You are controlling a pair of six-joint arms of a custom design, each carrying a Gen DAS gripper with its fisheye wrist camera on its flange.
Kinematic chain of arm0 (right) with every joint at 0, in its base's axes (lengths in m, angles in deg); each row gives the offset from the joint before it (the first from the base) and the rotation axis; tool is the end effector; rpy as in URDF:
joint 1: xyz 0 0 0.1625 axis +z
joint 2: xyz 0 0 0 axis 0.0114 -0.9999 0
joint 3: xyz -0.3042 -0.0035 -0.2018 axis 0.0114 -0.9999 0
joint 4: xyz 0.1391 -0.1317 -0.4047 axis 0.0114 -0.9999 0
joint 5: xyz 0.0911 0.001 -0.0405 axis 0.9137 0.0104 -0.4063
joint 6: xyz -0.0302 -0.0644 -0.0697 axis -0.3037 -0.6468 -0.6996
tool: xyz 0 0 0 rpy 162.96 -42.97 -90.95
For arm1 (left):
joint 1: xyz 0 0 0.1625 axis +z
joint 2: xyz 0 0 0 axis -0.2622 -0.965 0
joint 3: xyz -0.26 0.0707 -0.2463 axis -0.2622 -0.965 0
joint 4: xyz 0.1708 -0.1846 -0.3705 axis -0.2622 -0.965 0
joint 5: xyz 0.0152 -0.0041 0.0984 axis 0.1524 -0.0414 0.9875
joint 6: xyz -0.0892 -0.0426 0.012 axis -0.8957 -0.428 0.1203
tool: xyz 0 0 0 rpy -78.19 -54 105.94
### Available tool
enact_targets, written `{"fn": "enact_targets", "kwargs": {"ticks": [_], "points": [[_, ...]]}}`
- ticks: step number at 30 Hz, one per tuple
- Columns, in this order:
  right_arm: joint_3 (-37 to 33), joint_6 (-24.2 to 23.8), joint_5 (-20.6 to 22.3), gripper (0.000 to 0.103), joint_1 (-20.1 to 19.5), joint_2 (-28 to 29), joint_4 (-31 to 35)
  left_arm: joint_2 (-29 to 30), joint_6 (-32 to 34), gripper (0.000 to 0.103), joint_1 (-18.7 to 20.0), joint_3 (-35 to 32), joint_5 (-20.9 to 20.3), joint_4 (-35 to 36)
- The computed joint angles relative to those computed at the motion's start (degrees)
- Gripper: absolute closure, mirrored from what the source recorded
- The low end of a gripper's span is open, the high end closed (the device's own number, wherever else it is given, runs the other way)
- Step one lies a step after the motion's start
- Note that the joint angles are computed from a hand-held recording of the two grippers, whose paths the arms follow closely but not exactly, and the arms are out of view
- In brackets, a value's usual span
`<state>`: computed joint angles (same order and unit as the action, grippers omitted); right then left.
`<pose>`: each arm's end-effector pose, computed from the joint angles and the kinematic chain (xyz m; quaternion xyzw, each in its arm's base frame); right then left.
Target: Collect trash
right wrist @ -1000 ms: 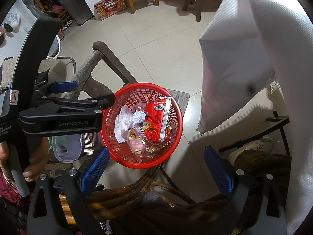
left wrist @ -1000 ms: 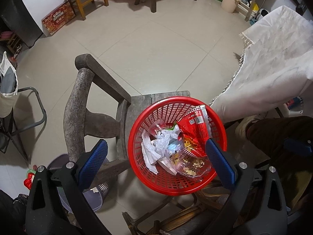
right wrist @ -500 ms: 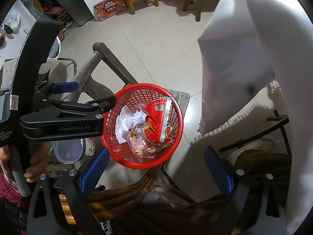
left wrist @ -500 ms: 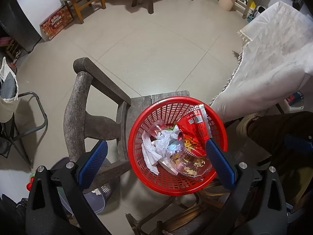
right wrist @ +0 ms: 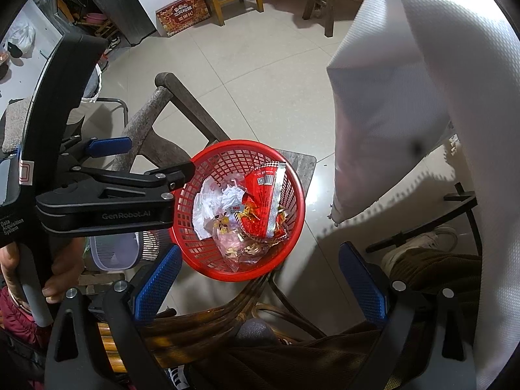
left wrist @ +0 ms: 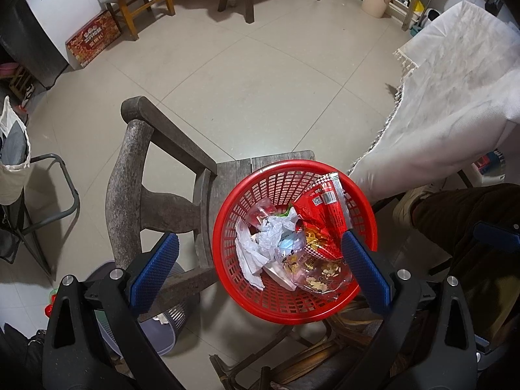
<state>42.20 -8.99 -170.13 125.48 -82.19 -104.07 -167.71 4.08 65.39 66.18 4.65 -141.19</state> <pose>0.3478 -0.3350 -0.0669 0.2581 -0.9254 0.0044 0.2777 -0.0148 -0.3359 0.2277 0.0225 0.9139 -0.1458 0.3782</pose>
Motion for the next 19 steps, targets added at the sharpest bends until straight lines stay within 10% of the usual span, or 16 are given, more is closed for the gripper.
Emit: {"fn": "enact_targets", "kwargs": {"ticks": [19], "points": [[-0.24, 0.13, 0.10, 0.008, 0.18, 0.06, 0.00, 0.60, -0.06, 0.007, 0.23, -0.60, 1.30, 0.61]]}}
